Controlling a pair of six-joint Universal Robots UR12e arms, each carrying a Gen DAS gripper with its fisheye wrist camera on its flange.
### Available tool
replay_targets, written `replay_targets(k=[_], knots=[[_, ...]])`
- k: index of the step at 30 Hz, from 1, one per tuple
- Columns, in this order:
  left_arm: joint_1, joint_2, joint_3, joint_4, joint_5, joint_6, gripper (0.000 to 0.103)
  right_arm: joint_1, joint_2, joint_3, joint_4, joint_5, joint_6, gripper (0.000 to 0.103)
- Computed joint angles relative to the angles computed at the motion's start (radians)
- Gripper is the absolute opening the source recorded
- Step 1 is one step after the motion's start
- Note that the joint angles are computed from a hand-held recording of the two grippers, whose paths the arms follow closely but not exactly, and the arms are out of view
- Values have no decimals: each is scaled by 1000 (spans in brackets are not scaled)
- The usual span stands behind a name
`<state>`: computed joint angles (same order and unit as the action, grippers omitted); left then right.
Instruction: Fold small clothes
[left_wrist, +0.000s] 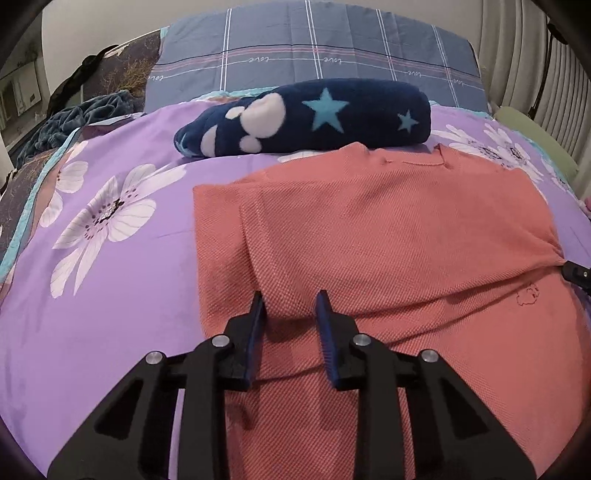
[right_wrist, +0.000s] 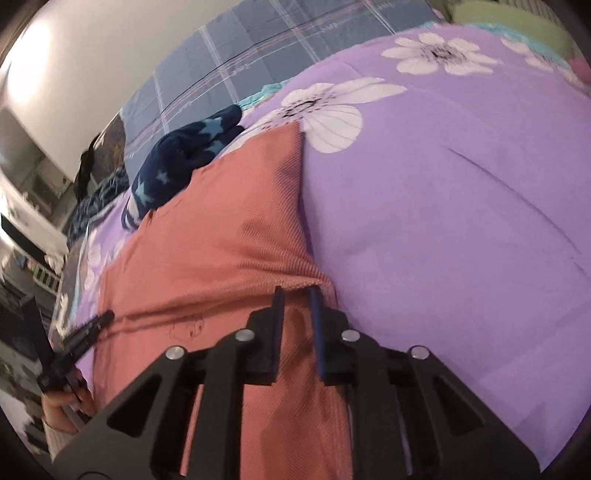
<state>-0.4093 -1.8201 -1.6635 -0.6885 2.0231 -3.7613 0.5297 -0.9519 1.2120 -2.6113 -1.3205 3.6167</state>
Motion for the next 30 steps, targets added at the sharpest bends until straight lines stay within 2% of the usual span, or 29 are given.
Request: replay_targets(k=[1, 2, 5, 9, 11, 12, 13, 14, 15, 16, 18, 20, 22, 24, 26, 30], knots=[[1, 4, -4, 2, -5, -4, 29, 4, -5, 1, 3, 5, -12, 42], [1, 7, -7, 4, -7, -7, 29, 7, -9, 3, 0, -1, -19, 46], [-2, 17, -15, 31, -5, -9, 29, 17, -21, 10, -35, -22, -65, 46], [-8, 15, -11, 92, -10, 21, 29, 34, -4, -30, -56, -68, -117, 46], [-12, -1, 13, 41, 8, 31, 29, 36, 16, -63, -15, -78, -126, 46], [-12, -8, 23, 4, 13, 27, 29, 40, 27, -91, 52, -100, -131, 46], [-10, -20, 35, -53, 18, 18, 32, 44, 45, -112, 120, -131, -122, 42], [-11, -26, 35, -69, 28, 21, 38, 43, 54, -119, 146, -131, -111, 35], [-16, -29, 24, -42, 55, 32, 38, 45, 52, -107, 131, -140, -107, 34], [-15, -24, 13, -19, 50, 31, 38, 51, 45, -87, 93, -161, -128, 34], [-12, -16, 7, -17, 37, 22, 39, 68, 34, -74, 99, -211, -218, 37], [-17, -14, 9, -31, 51, 20, 39, 74, 22, -57, 101, -218, -250, 42], [-27, -9, 12, -50, 68, 14, 39, 71, 3, -30, 90, -200, -253, 43], [-38, 10, -9, -19, 57, 24, 40, 57, -25, 17, 56, -150, -236, 43], [-47, 32, -32, 2, 33, 29, 47, 45, -50, 56, 37, -111, -217, 43], [-77, 81, -78, -21, 78, 15, 53, 34, -91, 123, -12, -105, -205, 41]])
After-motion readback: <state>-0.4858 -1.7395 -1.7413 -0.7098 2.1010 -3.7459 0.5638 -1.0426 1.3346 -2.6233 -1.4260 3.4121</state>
